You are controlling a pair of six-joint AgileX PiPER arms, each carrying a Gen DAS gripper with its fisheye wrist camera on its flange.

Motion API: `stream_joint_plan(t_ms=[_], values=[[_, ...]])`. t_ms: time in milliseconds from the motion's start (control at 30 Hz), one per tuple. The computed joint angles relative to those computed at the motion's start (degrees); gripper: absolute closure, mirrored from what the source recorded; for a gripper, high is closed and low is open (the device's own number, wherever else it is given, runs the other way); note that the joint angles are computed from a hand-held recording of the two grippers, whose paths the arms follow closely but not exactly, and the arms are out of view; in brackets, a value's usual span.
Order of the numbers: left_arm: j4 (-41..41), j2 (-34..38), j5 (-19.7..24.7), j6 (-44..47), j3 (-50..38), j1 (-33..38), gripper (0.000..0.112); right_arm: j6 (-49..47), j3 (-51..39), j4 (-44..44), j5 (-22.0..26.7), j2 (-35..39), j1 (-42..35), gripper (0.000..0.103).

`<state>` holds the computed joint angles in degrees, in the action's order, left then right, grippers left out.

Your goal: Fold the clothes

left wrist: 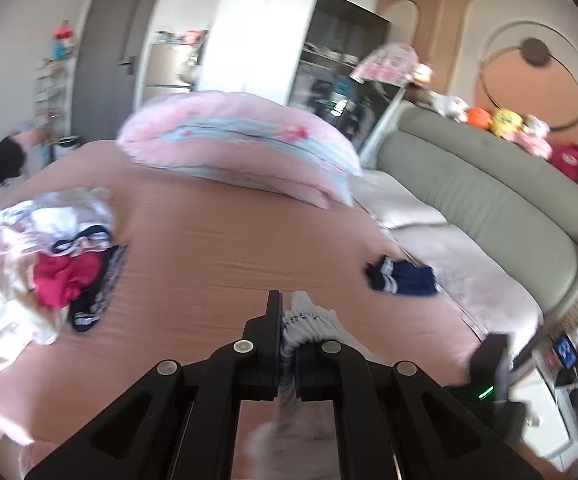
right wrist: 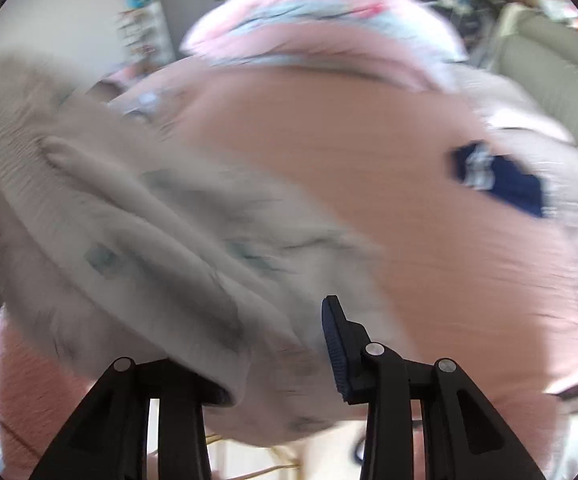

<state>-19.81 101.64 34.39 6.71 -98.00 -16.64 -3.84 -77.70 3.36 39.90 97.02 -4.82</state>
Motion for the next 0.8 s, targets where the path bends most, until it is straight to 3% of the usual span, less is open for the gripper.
stream_joint_plan(t_ms=[67, 333, 400, 500, 600, 700, 800], values=[[2.48, -0.32, -1.12, -1.44, 0.83, -0.19, 0.108, 3.36, -2.21, -5.08, -0.21, -1.26, -1.82, 0.067], [29.57, -2.02, -7.36, -15.45, -6.62, -7.57, 0.106, 9.30, -27.54, -20.37, -2.60, -4.94, -1.24, 0.067], [32.67, -1.78, -7.66, -15.35, -10.85, -8.34, 0.106, 9.42, -34.98, -20.54, -1.95, -4.09, -0.55, 0.067], [33.26, -0.35, -6.11, -13.31, -15.73, -8.10, 0.103, 11.51, -37.65, -21.15, -0.90, -4.07, 0.27, 0.067], [21.66, 0.78, -2.38, -5.56, -13.56, -5.39, 0.099, 11.48, -28.71, -17.79, -2.31, -7.12, -0.60, 0.067], [8.35, 5.83, 7.08, 1.09, -10.20, -2.22, 0.099, 10.23, -15.12, -13.44, -1.71, -6.84, -2.53, 0.067], [6.69, 13.17, 13.47, 0.27, -6.83, -1.89, 0.099, 5.60, -4.15, -2.78, -0.36, -3.06, -5.74, 0.067]])
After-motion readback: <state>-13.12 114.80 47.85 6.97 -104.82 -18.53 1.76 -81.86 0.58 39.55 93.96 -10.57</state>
